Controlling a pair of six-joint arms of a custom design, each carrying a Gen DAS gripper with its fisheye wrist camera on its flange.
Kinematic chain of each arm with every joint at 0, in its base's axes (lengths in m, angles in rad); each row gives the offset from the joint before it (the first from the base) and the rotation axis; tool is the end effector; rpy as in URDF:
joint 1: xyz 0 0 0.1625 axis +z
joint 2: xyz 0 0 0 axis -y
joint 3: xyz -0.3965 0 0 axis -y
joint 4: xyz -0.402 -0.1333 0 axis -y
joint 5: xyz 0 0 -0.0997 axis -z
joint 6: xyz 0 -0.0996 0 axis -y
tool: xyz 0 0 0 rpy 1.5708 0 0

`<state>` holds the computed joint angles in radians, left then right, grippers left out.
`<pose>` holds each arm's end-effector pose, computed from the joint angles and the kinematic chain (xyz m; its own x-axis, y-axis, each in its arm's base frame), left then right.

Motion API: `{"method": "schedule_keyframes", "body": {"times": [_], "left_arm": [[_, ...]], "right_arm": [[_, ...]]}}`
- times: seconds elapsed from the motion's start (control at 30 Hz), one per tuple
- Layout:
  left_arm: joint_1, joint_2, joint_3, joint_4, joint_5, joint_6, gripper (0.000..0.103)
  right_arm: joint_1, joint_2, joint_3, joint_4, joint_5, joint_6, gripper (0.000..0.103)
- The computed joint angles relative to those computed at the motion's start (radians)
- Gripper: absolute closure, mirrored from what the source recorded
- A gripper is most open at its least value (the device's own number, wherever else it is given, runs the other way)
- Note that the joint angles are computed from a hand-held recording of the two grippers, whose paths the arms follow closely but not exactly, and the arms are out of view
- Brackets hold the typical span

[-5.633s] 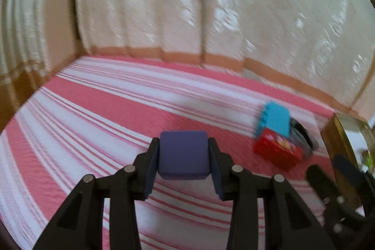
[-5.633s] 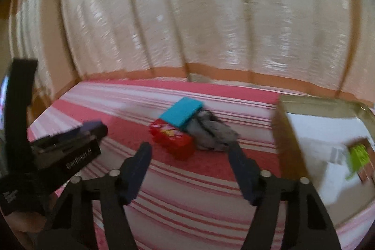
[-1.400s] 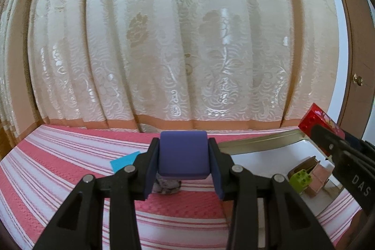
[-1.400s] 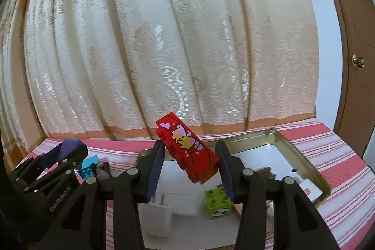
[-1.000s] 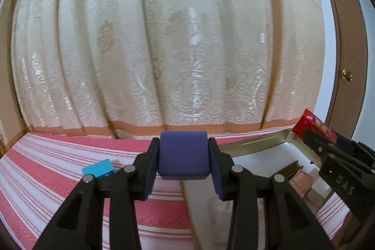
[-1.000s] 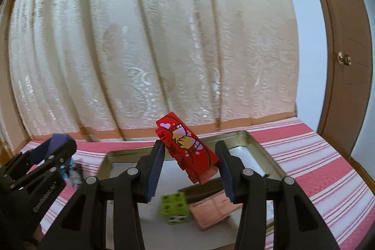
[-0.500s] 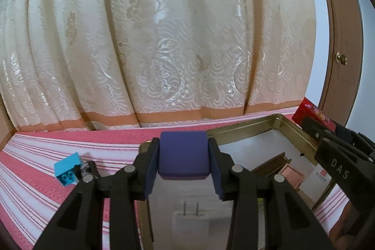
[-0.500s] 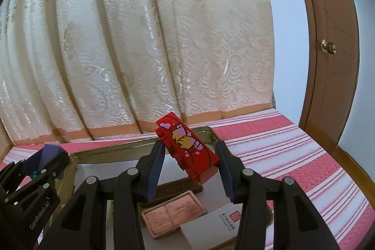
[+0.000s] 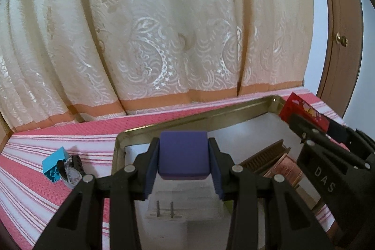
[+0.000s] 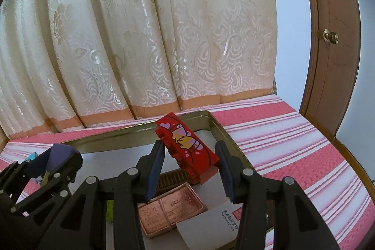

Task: Organize rigid objects
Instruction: 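Lower and release the purple block with the left gripper while the right releases the red block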

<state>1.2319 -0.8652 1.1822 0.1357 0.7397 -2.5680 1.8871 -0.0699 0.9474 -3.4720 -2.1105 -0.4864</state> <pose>-0.0229 -0.6873 0.2200 -0.6406 -0.1141 -0.7594 0.5870 0.5649 -0.5800 0.3198 -0.7132 -0.0783 -0.7658 -0.0983 0.6355 -0.5880 0.5073 -0.6300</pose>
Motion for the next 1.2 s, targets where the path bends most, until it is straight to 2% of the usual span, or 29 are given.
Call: {"method": "schedule_keyframes", "body": {"times": [0.33, 0.63, 0.73, 0.8, 0.83, 0.87, 0.9, 0.93, 0.97, 1.03, 1.13, 1.2], "left_arm": [[0.014, 0.049, -0.068, 0.080, -0.019, -0.044, 0.064], [0.008, 0.066, -0.077, 0.068, -0.066, -0.011, 0.064], [0.009, 0.082, -0.106, 0.105, -0.077, -0.033, 0.064], [0.011, 0.111, -0.158, 0.185, -0.083, -0.075, 0.063], [0.011, 0.120, -0.175, 0.218, -0.080, -0.093, 0.058], [0.012, 0.120, -0.182, 0.243, -0.066, -0.111, 0.041], [0.011, 0.110, -0.170, 0.237, -0.054, -0.116, 0.031], [0.008, 0.088, -0.137, 0.200, -0.044, -0.106, 0.012], [0.004, 0.058, -0.090, 0.142, -0.031, -0.087, 0.000], [-0.003, 0.011, -0.015, 0.042, -0.012, -0.043, 0.000], [-0.011, -0.010, 0.018, -0.010, -0.015, 0.000, 0.001], [-0.010, -0.040, 0.057, -0.074, -0.016, 0.006, 0.000]], "right_arm": [[0.001, 0.019, -0.034, 0.055, -0.007, -0.005, 0.055], [0.000, 0.020, -0.037, 0.084, -0.002, -0.001, 0.055], [-0.003, 0.017, -0.037, 0.106, 0.002, 0.009, 0.055], [-0.008, 0.005, -0.023, 0.135, 0.023, 0.036, 0.054], [-0.011, -0.005, -0.011, 0.150, 0.039, 0.058, 0.054], [-0.015, -0.013, 0.000, 0.159, 0.055, 0.077, 0.052], [-0.017, -0.021, 0.011, 0.163, 0.068, 0.090, 0.040], [-0.018, -0.026, 0.018, 0.156, 0.077, 0.095, 0.033], [-0.017, -0.028, 0.025, 0.127, 0.082, 0.092, 0.020], [-0.013, -0.024, 0.040, 0.012, 0.086, 0.069, 0.015], [-0.010, -0.024, 0.061, -0.113, 0.095, 0.048, 0.015], [-0.006, -0.011, 0.047, -0.184, 0.071, 0.043, 0.014]]}}
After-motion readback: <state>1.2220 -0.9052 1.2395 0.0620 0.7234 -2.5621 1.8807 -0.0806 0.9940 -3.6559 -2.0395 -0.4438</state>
